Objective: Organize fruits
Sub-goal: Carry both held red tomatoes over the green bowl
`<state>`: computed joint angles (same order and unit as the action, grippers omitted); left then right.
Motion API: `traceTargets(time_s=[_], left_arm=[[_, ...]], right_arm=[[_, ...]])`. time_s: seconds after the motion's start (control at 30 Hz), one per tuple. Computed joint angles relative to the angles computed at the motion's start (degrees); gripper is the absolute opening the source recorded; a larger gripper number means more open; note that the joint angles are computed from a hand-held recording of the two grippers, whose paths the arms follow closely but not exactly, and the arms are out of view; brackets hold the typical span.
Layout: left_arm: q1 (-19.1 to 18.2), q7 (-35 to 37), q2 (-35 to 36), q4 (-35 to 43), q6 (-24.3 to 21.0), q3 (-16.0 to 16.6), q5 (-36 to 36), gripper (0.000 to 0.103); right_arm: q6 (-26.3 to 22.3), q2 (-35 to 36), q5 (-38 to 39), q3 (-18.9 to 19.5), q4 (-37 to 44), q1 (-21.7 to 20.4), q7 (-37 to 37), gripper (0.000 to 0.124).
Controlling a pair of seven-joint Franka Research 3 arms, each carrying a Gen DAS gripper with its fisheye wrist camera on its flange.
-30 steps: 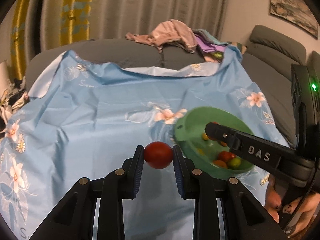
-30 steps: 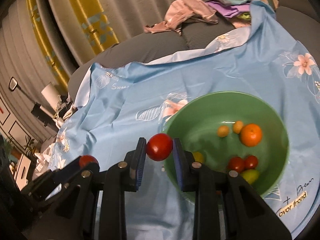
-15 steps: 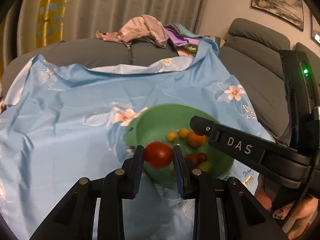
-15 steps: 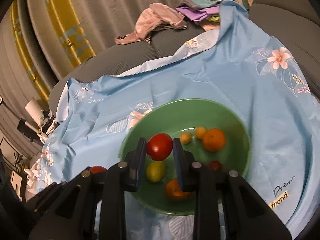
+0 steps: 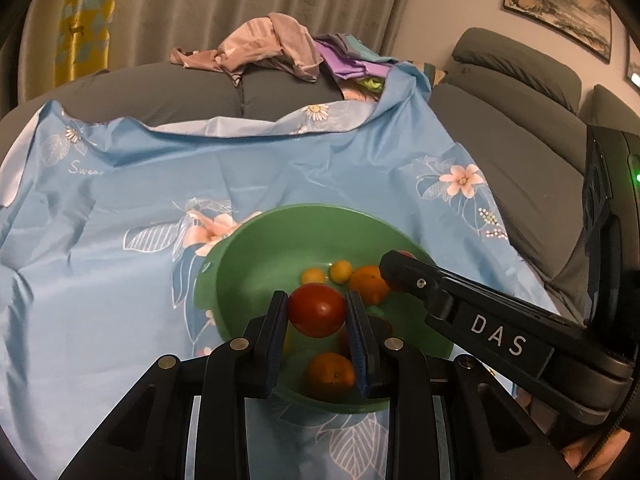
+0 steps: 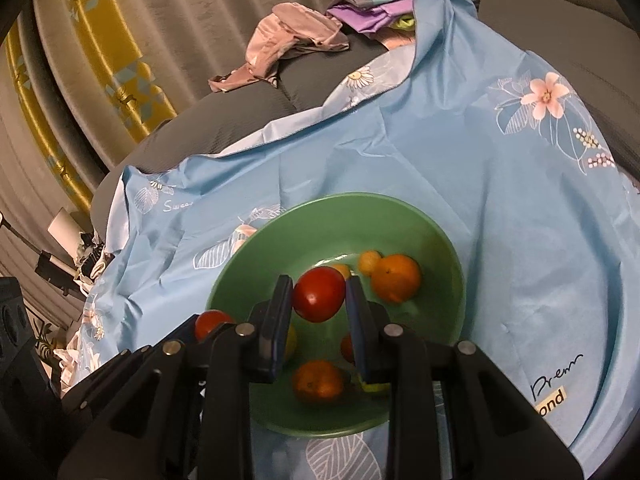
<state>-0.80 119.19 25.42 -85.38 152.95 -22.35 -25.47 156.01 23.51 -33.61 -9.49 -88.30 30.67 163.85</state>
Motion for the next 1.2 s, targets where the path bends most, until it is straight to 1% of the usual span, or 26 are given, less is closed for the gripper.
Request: traceTargets(time_s=[0.27, 0.4, 0.83, 1.2], left_arm=[[-1.9, -3.8, 1.8, 2.2, -1.5, 1.4, 3.9, 0.029], [-2.2, -5.1, 2.5, 2.9, -2.4, 1.5, 5.2, 0.029], [-2.6, -7.5, 4.1, 4.8, -4.9, 1.6, 7.7, 0.029], [-3.0, -8.0, 4.2, 4.9, -5.0, 1.9, 9.3, 0.029]], right_arm=[[-0.7, 0.5, 3.4, 0.9, -0.1, -1.3, -2.2, 0.028], [-1.0, 0.7, 5.1, 1.0, -0.1, -1.6, -3.2, 0.029], [-4.0, 1.7, 8.7, 1.4, 1.3, -2.2, -6.2, 0.029], [-6.4, 3.0, 10.5, 1.7, 3.2, -2.5, -7.9, 0.029]])
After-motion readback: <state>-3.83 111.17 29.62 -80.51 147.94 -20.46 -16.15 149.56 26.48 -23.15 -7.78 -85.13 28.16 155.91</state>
